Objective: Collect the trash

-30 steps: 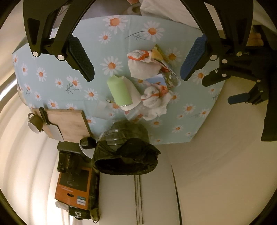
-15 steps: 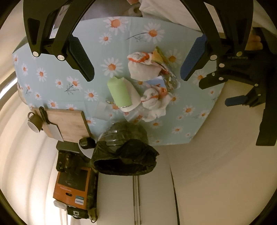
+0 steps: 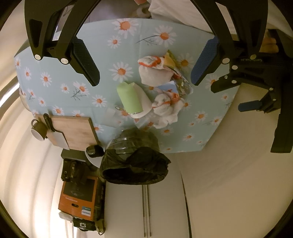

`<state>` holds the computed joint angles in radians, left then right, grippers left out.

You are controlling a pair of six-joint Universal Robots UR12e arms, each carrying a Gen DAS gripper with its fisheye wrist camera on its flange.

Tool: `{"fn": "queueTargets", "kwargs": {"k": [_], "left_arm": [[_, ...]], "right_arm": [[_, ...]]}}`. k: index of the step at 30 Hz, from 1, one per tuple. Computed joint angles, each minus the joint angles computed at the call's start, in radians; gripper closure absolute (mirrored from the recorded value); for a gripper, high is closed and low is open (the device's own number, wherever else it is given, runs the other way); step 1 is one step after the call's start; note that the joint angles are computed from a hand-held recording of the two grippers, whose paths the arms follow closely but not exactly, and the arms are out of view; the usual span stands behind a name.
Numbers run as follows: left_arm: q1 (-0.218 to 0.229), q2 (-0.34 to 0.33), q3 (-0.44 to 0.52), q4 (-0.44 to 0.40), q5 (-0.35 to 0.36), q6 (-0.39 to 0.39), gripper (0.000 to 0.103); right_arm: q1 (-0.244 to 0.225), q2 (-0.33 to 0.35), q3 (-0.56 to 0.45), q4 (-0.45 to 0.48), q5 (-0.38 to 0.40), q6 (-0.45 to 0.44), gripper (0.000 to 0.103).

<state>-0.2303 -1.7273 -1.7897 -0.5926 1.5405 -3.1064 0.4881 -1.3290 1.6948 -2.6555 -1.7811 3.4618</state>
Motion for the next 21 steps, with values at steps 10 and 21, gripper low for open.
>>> {"fn": "queueTargets", "kwargs": {"k": [10, 21], "left_arm": [[-0.008, -0.009, 0.01, -0.019, 0.007, 0.006, 0.006], [-0.012, -0.024, 0.031, -0.041, 0.008, 0.015, 0.006]], "right_arm": [[-0.006, -0.003, 0.003, 0.013, -0.002, 0.001, 0.008], [-0.035, -0.002, -0.002, 0.08, 0.064, -0.001, 0.008]]}}
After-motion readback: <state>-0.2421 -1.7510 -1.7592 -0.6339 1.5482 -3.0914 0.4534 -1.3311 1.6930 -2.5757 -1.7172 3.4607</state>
